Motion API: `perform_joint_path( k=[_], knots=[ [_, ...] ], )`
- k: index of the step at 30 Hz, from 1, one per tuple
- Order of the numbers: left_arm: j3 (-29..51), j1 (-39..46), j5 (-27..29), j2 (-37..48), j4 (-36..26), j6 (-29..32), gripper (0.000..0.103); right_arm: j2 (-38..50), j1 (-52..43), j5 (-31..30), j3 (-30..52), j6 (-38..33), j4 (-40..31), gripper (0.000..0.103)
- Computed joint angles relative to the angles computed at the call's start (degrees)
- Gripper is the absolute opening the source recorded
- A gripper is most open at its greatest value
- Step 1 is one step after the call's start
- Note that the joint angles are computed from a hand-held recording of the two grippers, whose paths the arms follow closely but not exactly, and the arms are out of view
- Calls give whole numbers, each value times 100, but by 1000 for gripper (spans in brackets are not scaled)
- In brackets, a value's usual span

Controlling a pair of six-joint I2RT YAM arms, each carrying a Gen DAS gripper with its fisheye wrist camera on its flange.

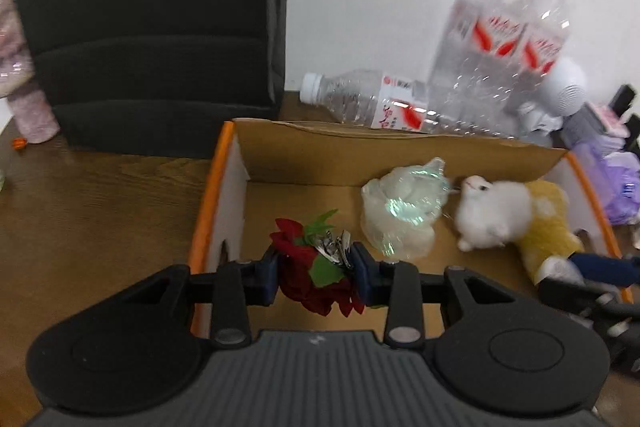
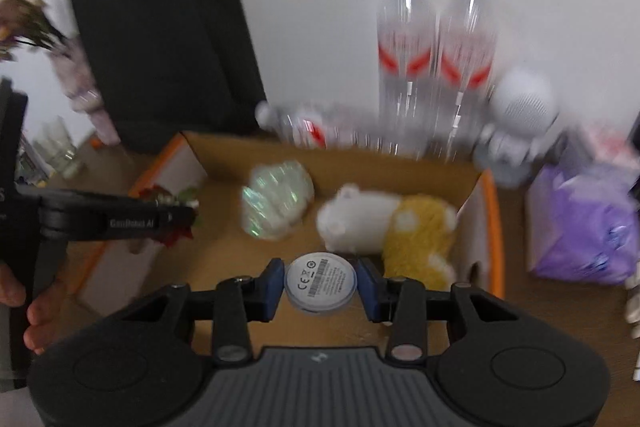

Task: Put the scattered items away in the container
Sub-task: 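Carry the rose and tin into the box and open both tools, then withdraw both tools and approach the white cotton-swab container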

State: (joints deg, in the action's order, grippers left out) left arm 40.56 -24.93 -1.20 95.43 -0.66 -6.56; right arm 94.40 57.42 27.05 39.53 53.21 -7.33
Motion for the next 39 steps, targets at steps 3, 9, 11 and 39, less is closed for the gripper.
perform_joint_path(
  k=[3, 9, 11, 39],
  knots=[
    [328, -180, -338, 512, 92, 88, 38, 689, -246, -209, 253, -225, 200, 38],
    [805, -195, -475, 1048, -198, -12, 38, 1610, -458, -554, 824, -408, 231, 38],
    [890, -170, -425, 1151, -222, -23, 41, 1765, -506, -620, 968, -413, 172, 38],
    [11, -1858, -1337, -5150, -5345, -1124, 103, -953, 2656, 607, 2000, 3445, -4852, 89]
  ],
)
